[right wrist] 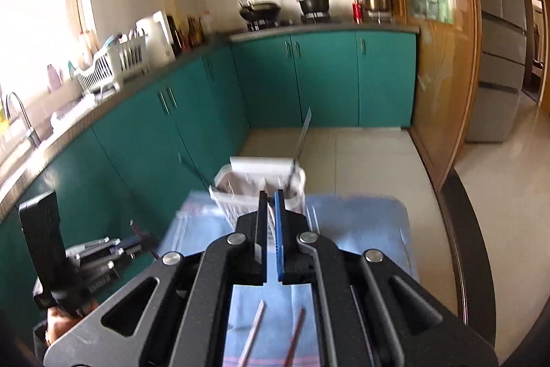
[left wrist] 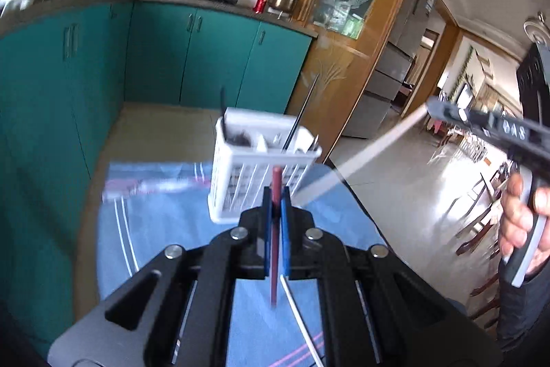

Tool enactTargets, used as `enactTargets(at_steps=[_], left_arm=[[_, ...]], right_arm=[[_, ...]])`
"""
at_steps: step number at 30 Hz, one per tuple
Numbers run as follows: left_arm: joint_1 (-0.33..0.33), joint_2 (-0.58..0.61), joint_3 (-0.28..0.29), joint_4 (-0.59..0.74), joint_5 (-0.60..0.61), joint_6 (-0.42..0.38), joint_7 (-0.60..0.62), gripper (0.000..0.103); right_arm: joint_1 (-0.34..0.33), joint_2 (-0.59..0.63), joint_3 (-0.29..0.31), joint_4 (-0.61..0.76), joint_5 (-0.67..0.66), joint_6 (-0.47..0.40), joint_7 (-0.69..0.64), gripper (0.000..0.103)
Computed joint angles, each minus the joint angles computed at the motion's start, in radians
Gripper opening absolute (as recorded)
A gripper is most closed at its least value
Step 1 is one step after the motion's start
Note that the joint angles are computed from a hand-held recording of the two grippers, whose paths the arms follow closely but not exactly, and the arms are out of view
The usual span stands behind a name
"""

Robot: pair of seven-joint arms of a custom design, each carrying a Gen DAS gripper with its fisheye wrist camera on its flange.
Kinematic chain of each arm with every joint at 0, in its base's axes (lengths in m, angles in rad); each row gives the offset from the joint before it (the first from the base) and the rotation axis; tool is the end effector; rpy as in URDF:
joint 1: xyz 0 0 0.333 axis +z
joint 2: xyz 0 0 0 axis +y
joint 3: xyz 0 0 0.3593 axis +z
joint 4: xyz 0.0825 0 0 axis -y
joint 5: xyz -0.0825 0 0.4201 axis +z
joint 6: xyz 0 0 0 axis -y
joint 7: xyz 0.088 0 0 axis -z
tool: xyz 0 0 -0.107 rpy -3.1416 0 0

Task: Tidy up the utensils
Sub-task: 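Drop the red chopstick into the holder with the left tool while the right tool drops the light one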

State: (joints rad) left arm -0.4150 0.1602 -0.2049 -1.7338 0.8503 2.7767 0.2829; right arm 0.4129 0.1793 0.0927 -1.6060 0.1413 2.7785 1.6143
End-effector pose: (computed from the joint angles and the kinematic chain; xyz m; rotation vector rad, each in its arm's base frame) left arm 0.5537 -0.4227 0.6084 -1.7306 1.6944 -1.2117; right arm 0.6280 0.3328 0.6783 -1.7811 1.2503 -0.4454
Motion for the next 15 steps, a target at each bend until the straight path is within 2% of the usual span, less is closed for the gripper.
enactTargets(at_steps=[3,9,10,15], left_arm=[[-0.003,0.017,-0.009,0.096,-0.022,-0.054,0.089,0.005],[-0.026,0.084,-0.003,0.316,-0.06,-0.156,0.243,0.005],[-0.036,0.109,0.002,0.373,-0.059,-0.187,0.273,0.005],[-0.082,0.252,0.031,0.647,-0.117,-0.302,0.434,0.005]], right_arm=[[0.008,0.07,-0.008,0.14,-0.024,-0.017,0.014,0.004],[0.025,0.219,-0.03,0.438,-0.05,-0.157,0.017,0.003],[0.024,0.247,-0.03,0.495,-0.047,-0.188,0.012,0.0],[0.029,0.364,-0.036,0.722,-0.038,-0.291,0.0,0.0]])
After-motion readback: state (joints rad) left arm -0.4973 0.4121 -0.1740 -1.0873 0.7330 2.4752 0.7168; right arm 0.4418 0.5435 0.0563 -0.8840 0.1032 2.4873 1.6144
